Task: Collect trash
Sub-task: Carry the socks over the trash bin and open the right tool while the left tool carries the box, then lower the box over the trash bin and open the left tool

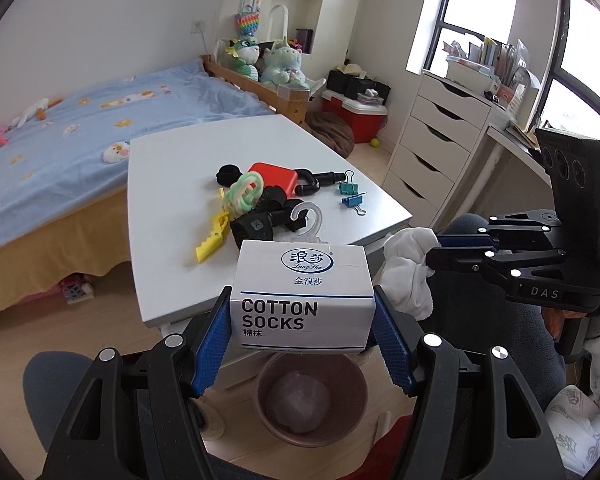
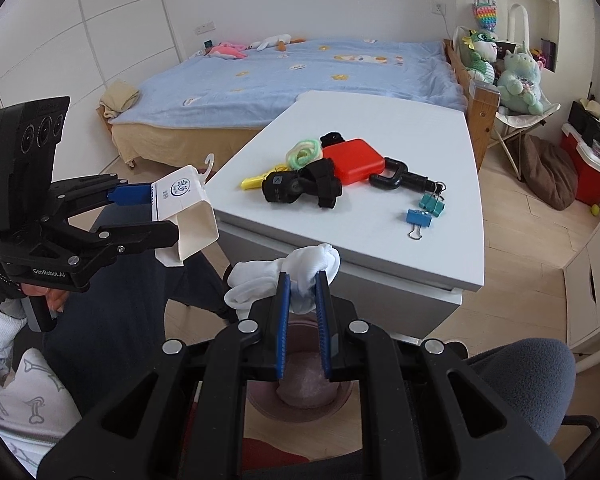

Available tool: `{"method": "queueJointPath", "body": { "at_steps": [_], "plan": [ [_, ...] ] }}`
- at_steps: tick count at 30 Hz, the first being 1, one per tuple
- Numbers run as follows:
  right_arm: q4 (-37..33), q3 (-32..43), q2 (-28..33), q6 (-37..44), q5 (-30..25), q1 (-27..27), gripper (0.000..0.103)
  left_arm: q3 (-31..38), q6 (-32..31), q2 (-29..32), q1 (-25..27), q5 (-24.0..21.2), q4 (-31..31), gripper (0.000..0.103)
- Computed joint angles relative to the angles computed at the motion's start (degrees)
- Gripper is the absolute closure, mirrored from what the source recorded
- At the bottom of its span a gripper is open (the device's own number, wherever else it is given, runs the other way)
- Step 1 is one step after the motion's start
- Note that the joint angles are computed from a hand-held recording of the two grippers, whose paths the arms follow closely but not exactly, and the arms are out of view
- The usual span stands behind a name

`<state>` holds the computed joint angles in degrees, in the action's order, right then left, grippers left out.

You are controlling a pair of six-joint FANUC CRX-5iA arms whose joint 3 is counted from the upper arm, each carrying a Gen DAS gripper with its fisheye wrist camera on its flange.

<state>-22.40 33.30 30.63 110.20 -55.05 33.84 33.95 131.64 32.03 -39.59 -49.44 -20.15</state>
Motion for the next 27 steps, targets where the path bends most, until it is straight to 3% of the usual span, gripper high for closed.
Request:
{"method": "queueJointPath", "body": {
  "at_steps": [10, 11, 12, 14, 18, 27],
  "plan": [
    [-2.04, -0.46, 0.38, 2.78, -3.71, 0.45, 0.087, -2.07, 0.87, -1.1, -0.52, 0.89, 0.36, 0.038],
    [-2.39, -0.18, 0.61, 3.14, -4.23, 0.41, 0.08, -2.04, 0.79, -1.09, -0.54, 0.88, 0.35, 0.038],
    [-2.1, -0.08, 0.8, 2.94, -4.33, 0.53, 0.057, -2.05, 0.68, -1.1, -0.51, 0.92, 0.4, 0.038],
    [-1.15, -0.82, 0.58, 2.28, -3.02, 0.79, 0.024, -1.88, 0.61, -0.98, -0.49, 0.8, 0.39, 0.038],
    [1.35, -2.25, 0.08, -0.23, -0.49, 1.25, 0.01, -2.01, 0.13, -0.86, -0.41, 0.78, 0.88, 0.038],
    [4.25, -3.83, -0.45, -4.97, 2.75, 0.99, 0.005, -1.81, -1.54, -0.41, -0.38, 0.57, 2.35, 0.038]
  ]
}}
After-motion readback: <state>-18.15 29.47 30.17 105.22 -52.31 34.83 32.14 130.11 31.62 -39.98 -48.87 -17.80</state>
